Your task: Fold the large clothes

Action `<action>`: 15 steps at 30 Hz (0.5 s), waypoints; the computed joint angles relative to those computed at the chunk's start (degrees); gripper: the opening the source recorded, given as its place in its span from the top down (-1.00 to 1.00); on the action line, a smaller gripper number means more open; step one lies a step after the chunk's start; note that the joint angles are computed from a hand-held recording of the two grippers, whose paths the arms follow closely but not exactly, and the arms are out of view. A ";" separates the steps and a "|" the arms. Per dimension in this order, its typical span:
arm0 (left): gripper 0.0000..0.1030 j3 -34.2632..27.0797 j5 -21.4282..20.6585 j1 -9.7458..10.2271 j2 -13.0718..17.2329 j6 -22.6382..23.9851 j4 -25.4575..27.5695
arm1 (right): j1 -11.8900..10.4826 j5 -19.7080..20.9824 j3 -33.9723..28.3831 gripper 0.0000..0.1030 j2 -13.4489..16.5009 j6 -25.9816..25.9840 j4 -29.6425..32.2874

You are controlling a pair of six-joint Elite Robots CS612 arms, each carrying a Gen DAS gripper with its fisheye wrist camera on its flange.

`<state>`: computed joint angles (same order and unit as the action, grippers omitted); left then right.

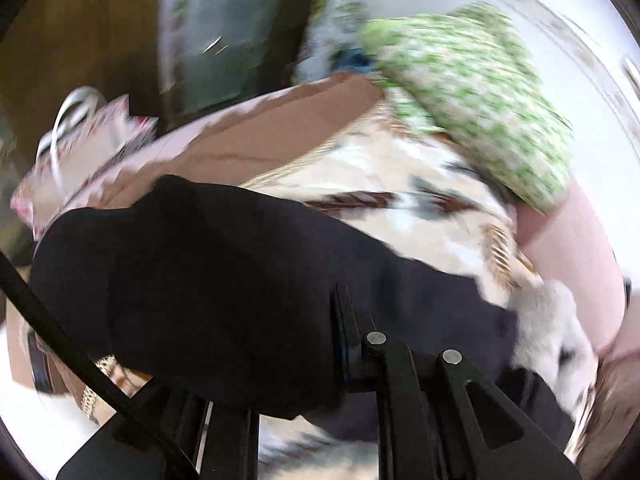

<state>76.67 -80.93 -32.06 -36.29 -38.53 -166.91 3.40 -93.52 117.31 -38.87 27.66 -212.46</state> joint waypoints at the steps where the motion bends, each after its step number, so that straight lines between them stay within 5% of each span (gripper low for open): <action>1: 0.73 0.26 -0.41 -1.14 -0.57 1.92 -0.98 | 0.04 -0.17 0.13 -0.45 -0.31 0.20 0.48; 3: 0.73 0.33 -1.75 -3.01 -1.19 4.84 -2.32 | 0.09 -0.12 0.95 -0.44 -1.47 1.51 1.17; 9: 0.73 -2.98 -10.25 -8.37 -0.05 12.95 -3.42 | -0.46 -0.67 7.32 -0.45 -3.83 6.30 -10.40; 15: 0.74 -7.40 -21.26 -13.29 3.32 20.78 1.65 | -2.35 -4.48 13.76 -0.46 -4.45 13.19 -17.64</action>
<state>69.27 -102.19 -45.35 -32.97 -17.75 -165.26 1.05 -98.00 131.07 -43.32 40.85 -230.09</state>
